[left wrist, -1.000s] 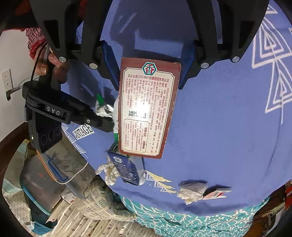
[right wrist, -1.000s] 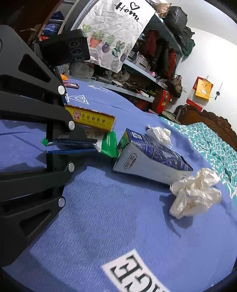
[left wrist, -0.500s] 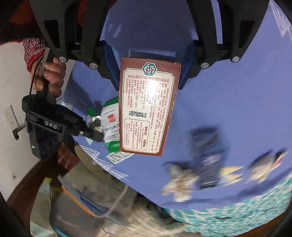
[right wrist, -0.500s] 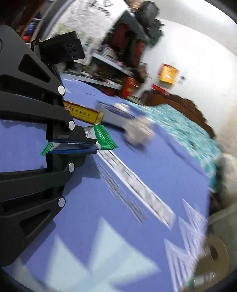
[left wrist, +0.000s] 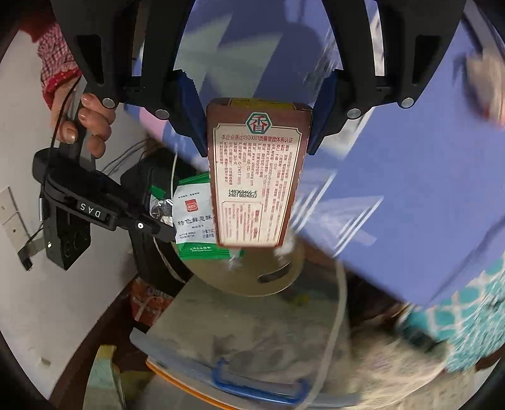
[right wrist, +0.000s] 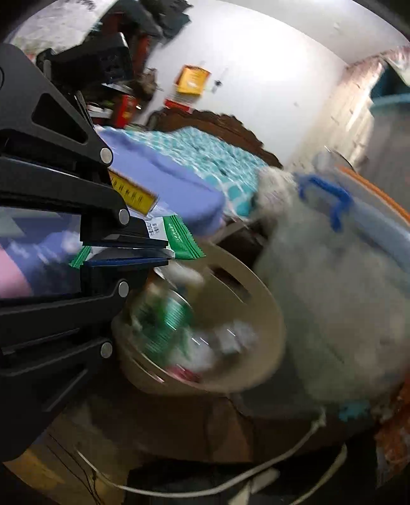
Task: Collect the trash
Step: 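Drop the medicine box and green sachet into the wastebasket, then withdraw, then move both open tools back over the bed toward the milk carton and tissues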
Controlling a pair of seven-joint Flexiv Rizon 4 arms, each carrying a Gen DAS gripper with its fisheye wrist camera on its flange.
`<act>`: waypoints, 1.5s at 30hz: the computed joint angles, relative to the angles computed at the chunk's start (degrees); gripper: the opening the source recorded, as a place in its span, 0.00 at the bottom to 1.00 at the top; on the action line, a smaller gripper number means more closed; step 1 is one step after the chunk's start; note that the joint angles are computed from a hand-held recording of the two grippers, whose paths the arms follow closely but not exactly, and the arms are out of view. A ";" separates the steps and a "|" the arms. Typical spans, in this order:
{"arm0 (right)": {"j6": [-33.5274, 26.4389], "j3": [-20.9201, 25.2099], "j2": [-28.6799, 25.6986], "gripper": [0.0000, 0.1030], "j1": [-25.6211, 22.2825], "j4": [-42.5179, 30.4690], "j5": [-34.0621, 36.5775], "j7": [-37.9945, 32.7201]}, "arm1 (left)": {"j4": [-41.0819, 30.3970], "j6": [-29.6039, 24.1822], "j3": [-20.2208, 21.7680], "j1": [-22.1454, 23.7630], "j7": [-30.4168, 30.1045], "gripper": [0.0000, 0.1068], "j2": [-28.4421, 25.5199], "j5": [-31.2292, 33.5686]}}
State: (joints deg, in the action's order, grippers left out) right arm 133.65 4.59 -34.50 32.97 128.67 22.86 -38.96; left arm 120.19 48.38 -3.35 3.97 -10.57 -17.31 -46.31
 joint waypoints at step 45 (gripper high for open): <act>-26.23 1.45 -18.48 0.77 15.66 -41.74 -25.36 7.11 | 5.02 28.62 9.38 17.66 19.54 0.73 -0.55 -40.67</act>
State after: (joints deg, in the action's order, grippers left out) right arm 107.42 6.04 -52.98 48.63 86.93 -2.50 -31.84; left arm 125.20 77.00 6.03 21.63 8.96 -17.86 -86.98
